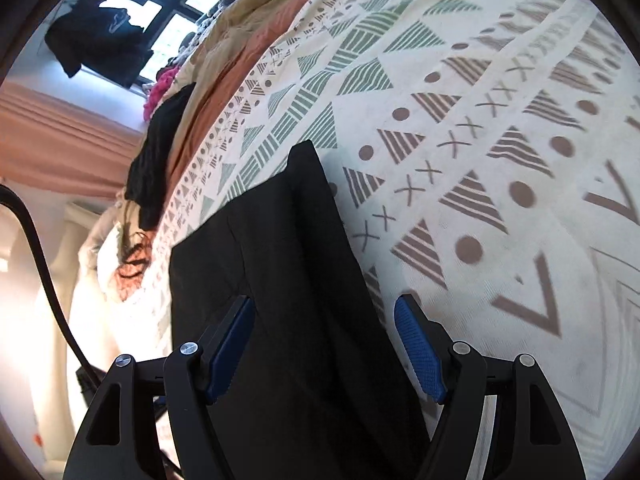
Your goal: Fold large clothes
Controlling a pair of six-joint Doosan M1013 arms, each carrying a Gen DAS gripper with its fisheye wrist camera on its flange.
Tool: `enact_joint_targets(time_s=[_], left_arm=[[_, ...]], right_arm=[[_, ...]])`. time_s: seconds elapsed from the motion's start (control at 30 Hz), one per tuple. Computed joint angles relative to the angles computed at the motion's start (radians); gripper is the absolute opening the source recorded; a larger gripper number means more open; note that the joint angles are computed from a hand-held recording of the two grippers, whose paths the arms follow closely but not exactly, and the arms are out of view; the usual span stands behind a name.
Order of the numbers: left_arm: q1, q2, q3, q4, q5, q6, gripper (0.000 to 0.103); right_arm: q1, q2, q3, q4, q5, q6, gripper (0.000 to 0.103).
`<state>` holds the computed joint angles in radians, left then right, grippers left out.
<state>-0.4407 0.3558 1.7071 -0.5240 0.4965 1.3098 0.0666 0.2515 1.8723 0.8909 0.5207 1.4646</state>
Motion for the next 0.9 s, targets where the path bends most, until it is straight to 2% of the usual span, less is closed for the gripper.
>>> enact_joint_targets(time_s=[0.1, 0.2, 0.3, 0.47, 0.57, 0.73, 0.87, 0.9], left_arm=[[0.005, 0.017, -0.012, -0.036, 0.004, 0.043, 0.047], [0.008, 0.027, -0.017, -0.059, 0.003, 0.053, 0.047], [0.006, 0.033, -0.019, -0.06, -0.006, 0.055, 0.05], [0.004, 0.04, -0.022, -0.057, -0.011, 0.051, 0.052], [0.003, 0.038, -0.018, -0.057, -0.014, 0.051, 0.052], [-0.008, 0.042, -0.026, 0.0, 0.012, -0.006, 0.053], [-0.013, 0.04, -0.023, 0.026, 0.007, -0.034, 0.053], [-0.017, 0.038, -0.023, 0.043, 0.001, -0.043, 0.049]], right_arm=[[-0.017, 0.026, -0.013, 0.093, 0.036, -0.085, 0.072], [-0.042, 0.06, -0.023, 0.235, 0.137, -0.2, 0.072], [-0.038, 0.081, -0.035, 0.17, 0.15, -0.147, 0.073], [-0.049, 0.098, -0.027, 0.29, 0.182, -0.254, 0.073], [-0.048, 0.117, -0.033, 0.353, 0.227, -0.323, 0.073], [-0.036, 0.132, -0.047, 0.375, 0.241, -0.359, 0.073], [-0.025, 0.137, -0.052, 0.382, 0.229, -0.378, 0.073], [-0.021, 0.137, -0.053, 0.381, 0.224, -0.383, 0.071]])
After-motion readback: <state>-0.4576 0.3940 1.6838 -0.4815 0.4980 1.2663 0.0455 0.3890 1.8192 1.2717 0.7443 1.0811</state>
